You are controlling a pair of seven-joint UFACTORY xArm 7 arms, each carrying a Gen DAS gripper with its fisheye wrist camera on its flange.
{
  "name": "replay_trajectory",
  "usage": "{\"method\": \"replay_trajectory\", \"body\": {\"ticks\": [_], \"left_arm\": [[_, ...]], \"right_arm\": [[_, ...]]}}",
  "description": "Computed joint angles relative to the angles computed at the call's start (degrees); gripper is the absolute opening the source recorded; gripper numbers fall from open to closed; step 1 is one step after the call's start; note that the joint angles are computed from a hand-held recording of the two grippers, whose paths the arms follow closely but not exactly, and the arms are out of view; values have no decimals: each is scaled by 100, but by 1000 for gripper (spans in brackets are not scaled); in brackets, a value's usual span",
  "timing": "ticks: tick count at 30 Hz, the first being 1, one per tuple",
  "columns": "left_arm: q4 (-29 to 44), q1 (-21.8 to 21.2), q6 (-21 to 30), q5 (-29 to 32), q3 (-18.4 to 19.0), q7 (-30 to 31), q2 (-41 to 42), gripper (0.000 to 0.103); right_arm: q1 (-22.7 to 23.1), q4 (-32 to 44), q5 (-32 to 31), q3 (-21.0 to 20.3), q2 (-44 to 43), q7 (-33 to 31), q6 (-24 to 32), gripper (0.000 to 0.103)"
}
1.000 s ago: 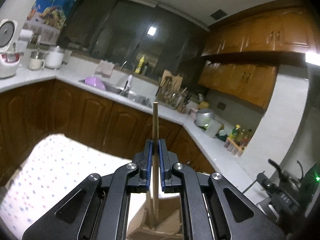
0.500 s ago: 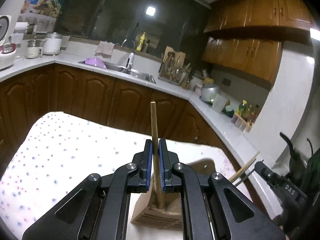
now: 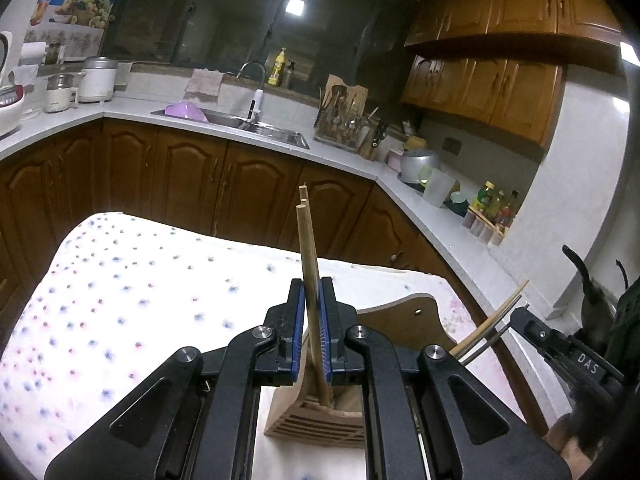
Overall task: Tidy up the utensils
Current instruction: 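Lower the chopsticks into the holder and open both tools, then move both tools back over the spoon, fork and chopsticks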
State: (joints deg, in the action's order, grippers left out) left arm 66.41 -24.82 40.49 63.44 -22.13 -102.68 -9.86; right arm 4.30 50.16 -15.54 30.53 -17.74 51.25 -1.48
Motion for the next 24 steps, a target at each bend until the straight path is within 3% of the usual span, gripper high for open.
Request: {"method": "replay_trajectory", "body": {"ticks": [3, 9, 11, 13, 16, 18, 19, 24], "left_arm": [[14, -11, 24, -59, 10, 91, -4, 7], [-42, 23, -108, -118, 18, 119, -62, 9], [-91, 30, -108, -149, -10, 103, -123, 19], [-154, 42, -26, -161, -75, 42, -216, 47], [-280, 47, 69, -209, -191, -59, -407, 61], [-323, 60, 213, -316, -298, -75, -519, 77], [-386, 72, 269, -305, -368, -133, -607, 78], [-621, 75, 473, -668, -639, 12, -976, 79]], "right_arm": [[94, -1, 33, -83, 16, -43, -1, 6], [276, -82, 163, -236, 3, -83, -87, 19], [411, -200, 283, -354, -63, -122, -205, 35], [510, -341, 429, -432, -155, -173, -354, 53], [805, -462, 648, -665, -251, -376, -381, 58], [1062, -601, 819, -880, -351, -506, -489, 72], [1038, -678, 890, -843, -443, -525, -532, 79], [1314, -975, 1173, -969, -818, -695, -482, 80]]}}
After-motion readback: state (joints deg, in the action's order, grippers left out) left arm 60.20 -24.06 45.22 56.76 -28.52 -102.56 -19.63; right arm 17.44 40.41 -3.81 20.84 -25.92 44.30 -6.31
